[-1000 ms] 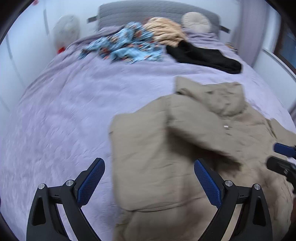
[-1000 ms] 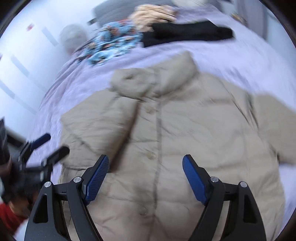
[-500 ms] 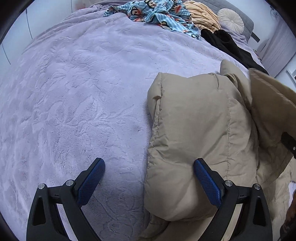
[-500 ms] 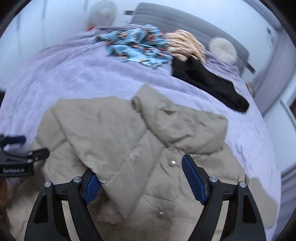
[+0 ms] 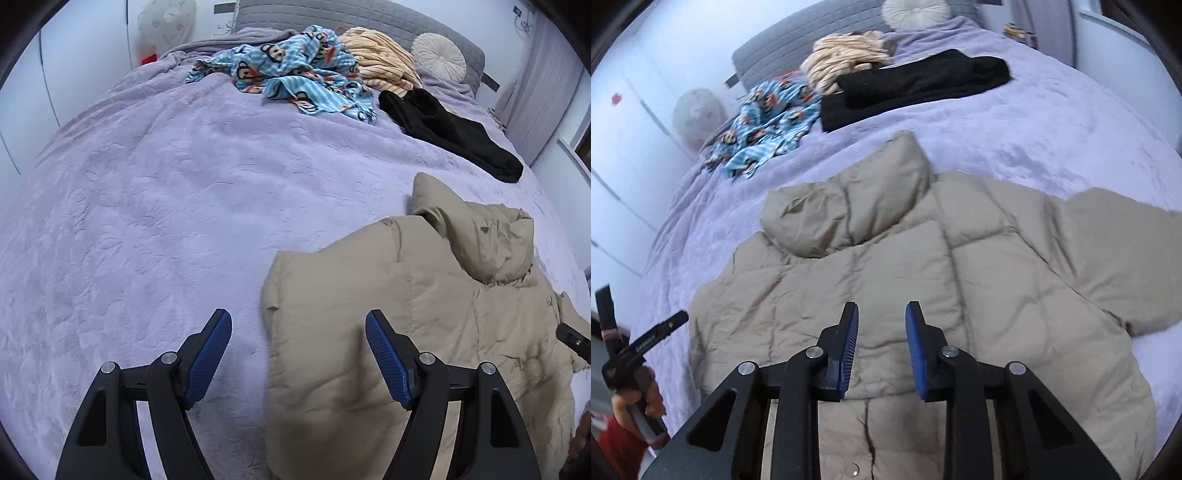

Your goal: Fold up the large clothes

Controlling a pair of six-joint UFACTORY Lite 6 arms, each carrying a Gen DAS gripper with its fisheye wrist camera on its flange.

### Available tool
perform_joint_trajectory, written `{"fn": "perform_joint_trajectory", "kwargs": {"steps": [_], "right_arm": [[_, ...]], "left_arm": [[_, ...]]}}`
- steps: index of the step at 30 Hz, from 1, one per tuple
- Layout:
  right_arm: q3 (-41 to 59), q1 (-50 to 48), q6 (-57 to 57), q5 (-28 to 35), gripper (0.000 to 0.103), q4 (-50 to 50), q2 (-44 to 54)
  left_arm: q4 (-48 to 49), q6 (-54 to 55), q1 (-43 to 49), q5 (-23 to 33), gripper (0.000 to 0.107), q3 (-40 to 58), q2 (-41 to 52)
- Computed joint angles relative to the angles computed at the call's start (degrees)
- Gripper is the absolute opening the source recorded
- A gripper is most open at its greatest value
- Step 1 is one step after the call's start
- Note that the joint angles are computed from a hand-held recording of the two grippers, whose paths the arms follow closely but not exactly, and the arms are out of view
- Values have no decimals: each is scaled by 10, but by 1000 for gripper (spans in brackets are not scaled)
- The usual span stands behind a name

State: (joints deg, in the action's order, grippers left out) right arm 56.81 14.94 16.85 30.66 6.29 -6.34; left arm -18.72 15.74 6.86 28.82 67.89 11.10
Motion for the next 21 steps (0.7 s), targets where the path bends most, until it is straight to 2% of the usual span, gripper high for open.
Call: {"fn": "perform_joint_trajectory", "kwargs": {"steps": [3,5,7,9,13,15,17,19,21], "right_arm": [[30,33,10,-4,29,-29,84],[13,33,32,-7,28,-73,116],[-16,5,-6,-21,7,-59,122],[-48,-36,-84,-36,1,11,99],[-70,-82,-97,-13,2,28,46],[-90,-123,-128,8,7,65,2],[-108,-185,-192,40,8,132,-35],[-134,-278,-284,93,9,227,-70],[-149,-361,-348,146,10,281,-84]], "left_arm": [[90,-93,-57,-30,77,-19,22],[120,-132,-81,-52,77,-41,29],[106,-131,-89,-61,77,-50,35],[116,-147,-94,-63,77,-51,37],[216,-246,-116,-23,77,-27,29],[266,-286,-128,-2,77,-24,5],[262,-280,-137,21,77,-23,-23],[245,-269,-148,44,77,-20,-40],[251,-283,-178,67,77,-14,-52]]}}
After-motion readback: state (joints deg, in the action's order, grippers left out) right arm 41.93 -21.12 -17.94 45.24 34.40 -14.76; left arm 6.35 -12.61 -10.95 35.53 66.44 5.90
